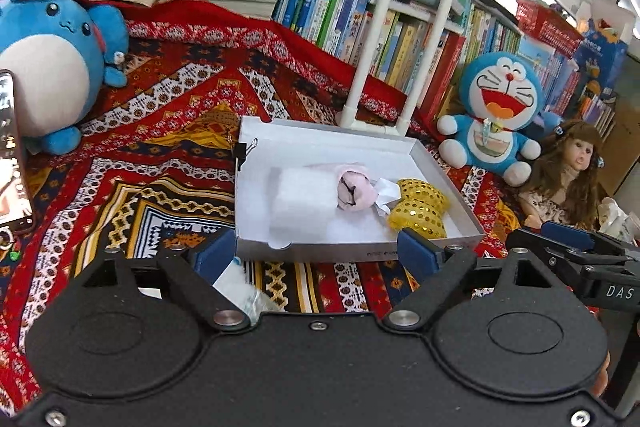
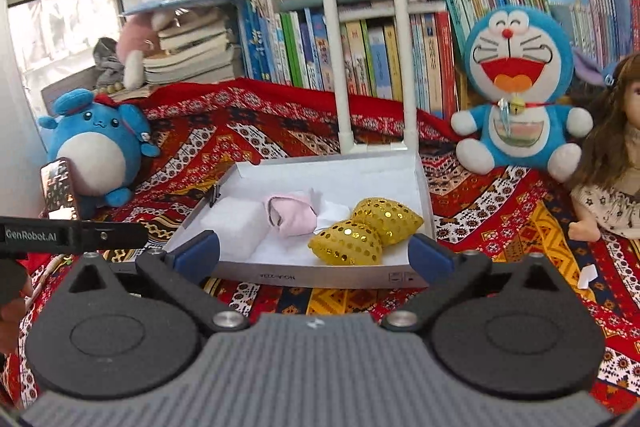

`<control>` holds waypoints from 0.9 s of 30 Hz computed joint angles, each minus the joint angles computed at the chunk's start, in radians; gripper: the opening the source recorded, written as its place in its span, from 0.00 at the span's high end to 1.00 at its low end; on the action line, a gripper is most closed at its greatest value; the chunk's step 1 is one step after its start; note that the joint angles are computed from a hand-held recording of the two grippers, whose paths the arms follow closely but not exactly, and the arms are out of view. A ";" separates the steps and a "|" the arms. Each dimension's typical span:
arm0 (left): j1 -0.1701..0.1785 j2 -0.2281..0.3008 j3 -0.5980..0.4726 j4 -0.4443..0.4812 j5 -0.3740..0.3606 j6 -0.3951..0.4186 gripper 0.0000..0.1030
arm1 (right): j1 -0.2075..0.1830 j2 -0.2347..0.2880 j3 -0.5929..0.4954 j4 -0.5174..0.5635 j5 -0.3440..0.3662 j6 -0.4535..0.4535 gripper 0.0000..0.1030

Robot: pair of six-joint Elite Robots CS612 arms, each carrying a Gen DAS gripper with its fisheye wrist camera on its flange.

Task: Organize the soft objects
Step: 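Withdraw both grippers from the tray toward the white fluffy ball, then grasp the light-green floral cloth with the left gripper while the right grasps the blue floral pouch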

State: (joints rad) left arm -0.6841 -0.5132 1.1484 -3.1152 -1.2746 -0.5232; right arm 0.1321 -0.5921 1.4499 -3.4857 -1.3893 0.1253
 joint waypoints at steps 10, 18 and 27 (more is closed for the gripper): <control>-0.020 -0.047 0.140 -0.167 0.035 0.018 0.12 | 0.000 -0.011 0.090 -0.158 0.016 -0.030 0.00; -0.040 -0.054 0.211 -0.271 0.134 0.052 0.09 | -0.020 0.004 0.153 -0.268 0.164 0.000 0.00; -0.050 -0.052 0.256 -0.307 0.152 0.064 0.06 | 0.006 0.028 0.205 -0.396 0.118 -0.055 0.00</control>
State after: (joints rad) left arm -0.7344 -0.5655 1.4049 -3.4220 -1.1224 -0.4593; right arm 0.1381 -0.5644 1.6546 -3.8819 -1.2713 0.0706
